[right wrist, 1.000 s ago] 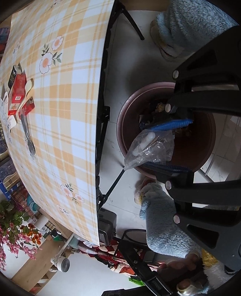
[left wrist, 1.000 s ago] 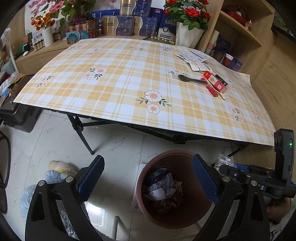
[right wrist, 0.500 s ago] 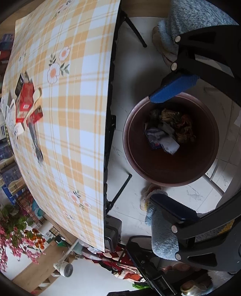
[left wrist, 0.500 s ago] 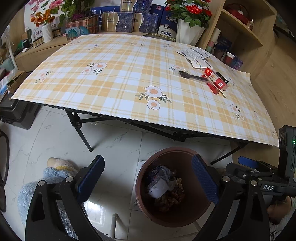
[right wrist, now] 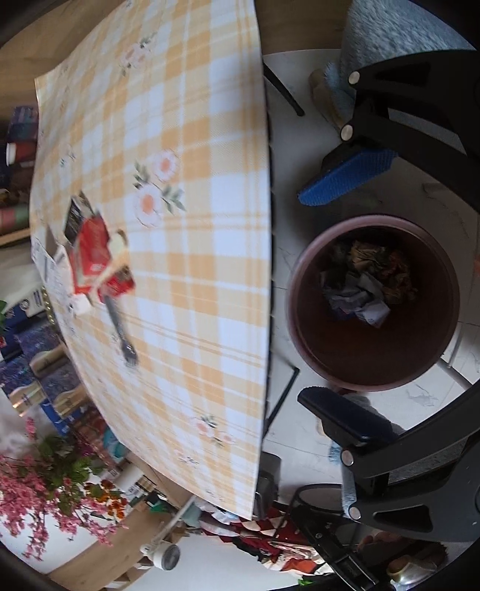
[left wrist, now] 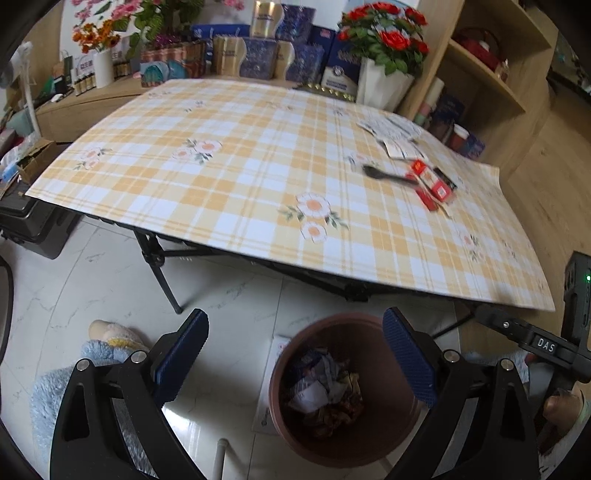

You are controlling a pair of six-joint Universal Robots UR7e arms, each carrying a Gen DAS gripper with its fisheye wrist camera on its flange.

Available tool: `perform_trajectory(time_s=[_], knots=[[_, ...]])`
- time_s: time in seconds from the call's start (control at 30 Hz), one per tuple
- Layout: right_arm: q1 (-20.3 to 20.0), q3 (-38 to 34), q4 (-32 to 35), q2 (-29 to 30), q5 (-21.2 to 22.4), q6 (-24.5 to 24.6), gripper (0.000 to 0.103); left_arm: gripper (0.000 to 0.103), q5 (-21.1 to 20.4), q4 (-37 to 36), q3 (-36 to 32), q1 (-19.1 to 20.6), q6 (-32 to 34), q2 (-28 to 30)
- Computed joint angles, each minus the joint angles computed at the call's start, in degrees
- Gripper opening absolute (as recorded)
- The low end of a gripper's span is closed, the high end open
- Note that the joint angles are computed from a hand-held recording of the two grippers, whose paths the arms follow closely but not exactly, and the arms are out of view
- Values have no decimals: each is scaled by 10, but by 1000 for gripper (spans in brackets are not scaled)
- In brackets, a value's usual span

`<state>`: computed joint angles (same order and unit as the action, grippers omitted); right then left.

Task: Collect trash
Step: 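Reach to the table and grasp a clear plastic wrapper with the left tool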

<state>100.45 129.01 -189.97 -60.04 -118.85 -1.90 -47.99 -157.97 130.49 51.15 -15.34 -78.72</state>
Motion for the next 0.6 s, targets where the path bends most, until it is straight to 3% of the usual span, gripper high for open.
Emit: perform_trajectory(time_s=[0.3, 0.6], knots=[[1, -22, -8, -6, -27, -58, 97, 93, 16, -72, -14, -3, 85, 31], [-16, -53, 24, -12, -40, -51, 97, 93, -32, -91, -99, 16, 227, 110]])
